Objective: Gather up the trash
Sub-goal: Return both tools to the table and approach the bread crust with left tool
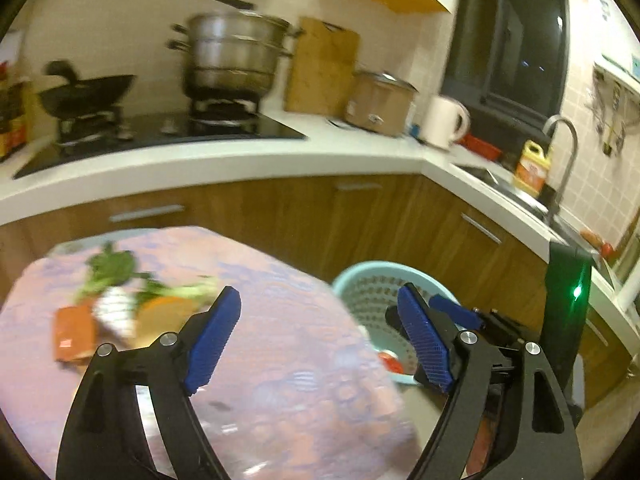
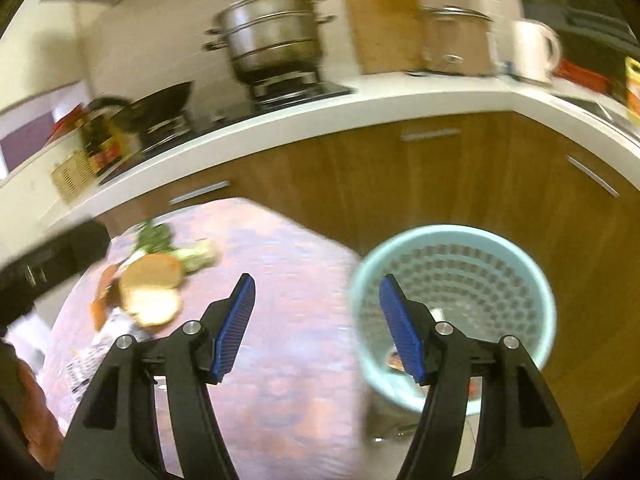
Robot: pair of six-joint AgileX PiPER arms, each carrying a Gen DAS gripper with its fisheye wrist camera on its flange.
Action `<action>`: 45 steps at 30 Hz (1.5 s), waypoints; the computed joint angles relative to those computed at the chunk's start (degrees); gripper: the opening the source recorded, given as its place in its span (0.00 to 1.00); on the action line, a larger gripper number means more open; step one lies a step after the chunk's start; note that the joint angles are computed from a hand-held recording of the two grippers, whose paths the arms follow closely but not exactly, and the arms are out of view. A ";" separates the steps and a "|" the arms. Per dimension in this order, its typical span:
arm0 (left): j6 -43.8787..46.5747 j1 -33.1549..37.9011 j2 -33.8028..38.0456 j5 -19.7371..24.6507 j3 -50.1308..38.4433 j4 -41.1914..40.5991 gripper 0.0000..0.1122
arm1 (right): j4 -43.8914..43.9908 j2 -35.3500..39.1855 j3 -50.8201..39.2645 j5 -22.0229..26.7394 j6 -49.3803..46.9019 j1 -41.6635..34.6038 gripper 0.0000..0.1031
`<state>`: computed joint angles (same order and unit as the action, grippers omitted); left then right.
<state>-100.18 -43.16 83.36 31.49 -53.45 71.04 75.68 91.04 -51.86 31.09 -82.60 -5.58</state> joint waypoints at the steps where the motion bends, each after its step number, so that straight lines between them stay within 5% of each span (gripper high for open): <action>1: -0.97 0.22 -2.47 1.09 2.20 0.32 0.71 | 1.06 -0.54 0.95 -0.93 -0.89 1.98 0.59; 12: -1.28 3.12 -30.13 14.96 26.42 -5.82 0.71 | 21.00 4.11 5.63 -10.65 -19.44 19.33 0.59; 14: 2.67 6.08 -34.80 13.25 29.91 -9.06 0.71 | 19.23 4.92 4.81 -13.67 -18.23 21.12 0.59; 19: 8.76 7.60 -37.94 13.96 36.41 -14.43 0.71 | 20.16 5.26 5.26 -10.98 -19.34 19.10 0.59; 21: 14.40 14.77 -39.21 6.72 38.57 -17.98 0.71 | 18.94 5.77 4.85 -9.75 -17.61 17.94 0.59; 24: 25.59 23.92 -35.80 -3.46 39.69 -24.87 0.71 | 17.79 6.20 4.26 -10.49 -15.74 18.22 0.59; 28: 27.42 25.19 -25.29 -7.45 37.02 -25.62 0.69 | 19.24 6.01 4.46 -11.28 -17.78 18.72 0.59; 32: 18.01 21.34 -17.97 -6.20 34.43 -17.44 0.68 | 19.52 6.07 4.68 -10.99 -18.70 18.74 0.59; 39: 22.65 27.87 -13.69 -14.06 31.56 -17.36 0.70 | 17.35 6.67 4.19 -10.00 -16.49 18.08 0.59; 45: 9.44 26.43 -12.54 -14.49 32.47 -5.44 0.69 | 17.21 6.71 4.13 -9.80 -16.52 17.90 0.59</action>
<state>-90.74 -16.73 70.83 17.00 -20.99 65.61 92.90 97.75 -47.73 21.29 -99.12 12.33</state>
